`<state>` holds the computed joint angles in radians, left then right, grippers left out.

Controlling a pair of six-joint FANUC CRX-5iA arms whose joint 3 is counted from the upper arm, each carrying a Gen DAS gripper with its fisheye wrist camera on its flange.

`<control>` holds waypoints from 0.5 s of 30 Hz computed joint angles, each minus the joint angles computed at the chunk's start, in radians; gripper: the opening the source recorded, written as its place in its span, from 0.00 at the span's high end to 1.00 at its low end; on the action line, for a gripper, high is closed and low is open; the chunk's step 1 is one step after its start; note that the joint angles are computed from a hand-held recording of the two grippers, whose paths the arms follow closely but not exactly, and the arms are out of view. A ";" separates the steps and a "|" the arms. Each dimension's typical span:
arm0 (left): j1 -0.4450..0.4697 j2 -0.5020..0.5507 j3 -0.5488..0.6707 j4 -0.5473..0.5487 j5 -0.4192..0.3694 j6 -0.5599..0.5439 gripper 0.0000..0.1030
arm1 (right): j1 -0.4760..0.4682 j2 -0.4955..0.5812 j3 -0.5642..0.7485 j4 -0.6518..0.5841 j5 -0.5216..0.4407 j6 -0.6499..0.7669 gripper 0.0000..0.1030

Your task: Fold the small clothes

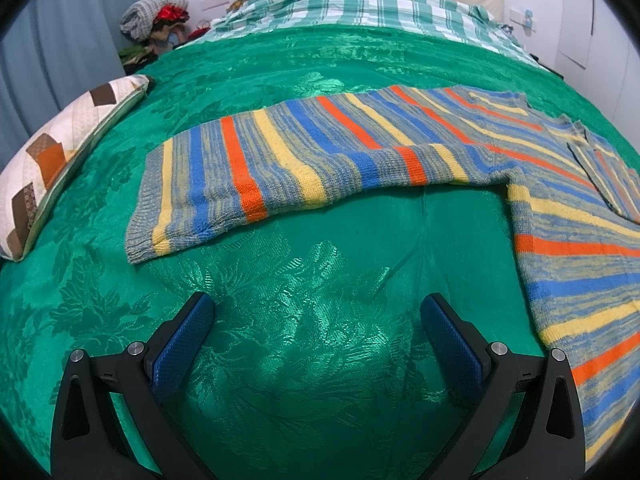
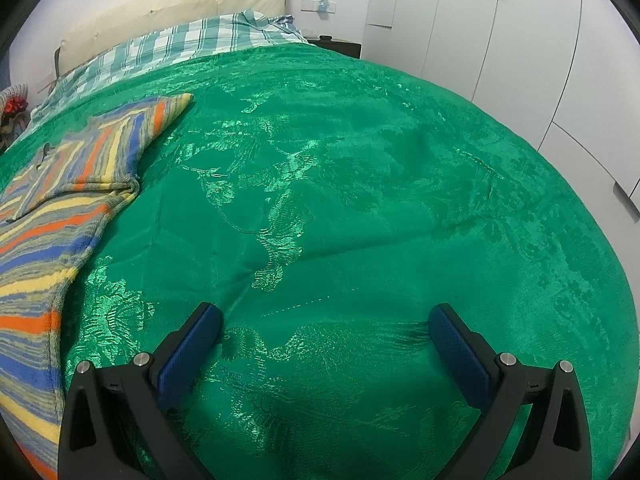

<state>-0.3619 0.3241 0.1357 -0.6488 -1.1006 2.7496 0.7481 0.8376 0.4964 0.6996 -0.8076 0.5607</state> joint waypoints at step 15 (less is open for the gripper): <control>0.105 -0.176 -0.203 0.338 0.152 -0.177 0.00 | -0.001 -0.001 0.000 -0.004 0.007 -0.002 0.00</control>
<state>-0.2567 0.1485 -0.0677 -0.3111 -0.9482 2.5724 0.7473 0.8368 0.4962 0.6954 -0.8003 0.5591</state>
